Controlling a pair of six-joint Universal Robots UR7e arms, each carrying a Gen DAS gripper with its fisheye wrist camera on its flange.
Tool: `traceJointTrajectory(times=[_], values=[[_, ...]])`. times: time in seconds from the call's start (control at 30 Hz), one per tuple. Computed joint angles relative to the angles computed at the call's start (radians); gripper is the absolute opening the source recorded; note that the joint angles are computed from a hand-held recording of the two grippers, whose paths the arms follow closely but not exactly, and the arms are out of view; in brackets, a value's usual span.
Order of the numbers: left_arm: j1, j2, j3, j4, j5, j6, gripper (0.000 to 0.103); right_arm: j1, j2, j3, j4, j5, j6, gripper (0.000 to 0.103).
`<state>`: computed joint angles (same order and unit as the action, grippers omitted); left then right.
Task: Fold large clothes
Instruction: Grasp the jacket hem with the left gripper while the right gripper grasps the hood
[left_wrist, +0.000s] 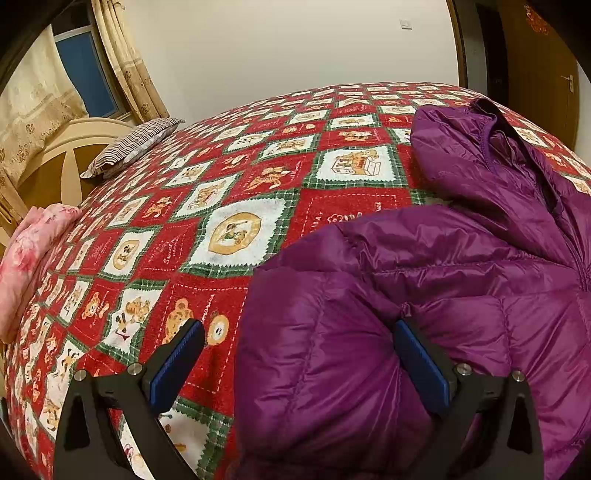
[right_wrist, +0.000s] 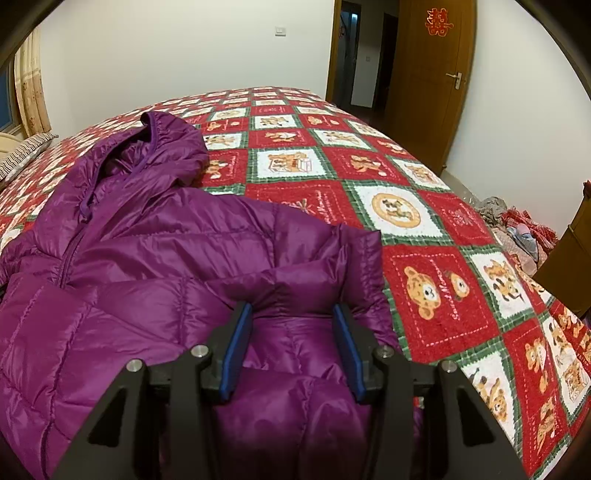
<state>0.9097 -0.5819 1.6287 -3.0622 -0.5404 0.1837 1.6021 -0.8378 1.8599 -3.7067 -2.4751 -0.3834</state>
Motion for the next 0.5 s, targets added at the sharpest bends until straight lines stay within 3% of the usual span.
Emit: traceJointTrajectory(times=[0.07,0.13,0.23,0.27,0.3,0.37,0.5], values=[[-0.002,-0.001,-0.004,0.015,0.006,-0.002,0.102,0.001,0.003,-0.003,-0.002,-0.006,-0.005,0.05],[-0.009,-0.027,-0.014,0.124,0.008,-0.052,0.102,0.001,-0.007,0.0,0.017,-0.003,0.003,0.05],[-0.028,-0.064,-0.031,0.073,-0.079,0.03,0.102,0.005,-0.091,0.026,0.227,0.032,0.093,0.059],[-0.03,-0.063,-0.055,0.074,-0.106,0.057,0.102,0.009,-0.119,0.028,0.282,0.06,0.101,0.069],[-0.027,-0.057,-0.099,0.118,-0.14,0.062,0.102,0.016,-0.13,0.018,0.294,0.083,0.071,0.077],[-0.017,-0.019,-0.208,0.213,-0.175,0.048,0.102,0.031,-0.113,-0.047,0.3,0.081,-0.009,0.078],[0.014,0.122,-0.473,0.363,-0.203,0.022,0.102,-0.003,-0.101,-0.189,0.44,0.251,0.049,0.078]])
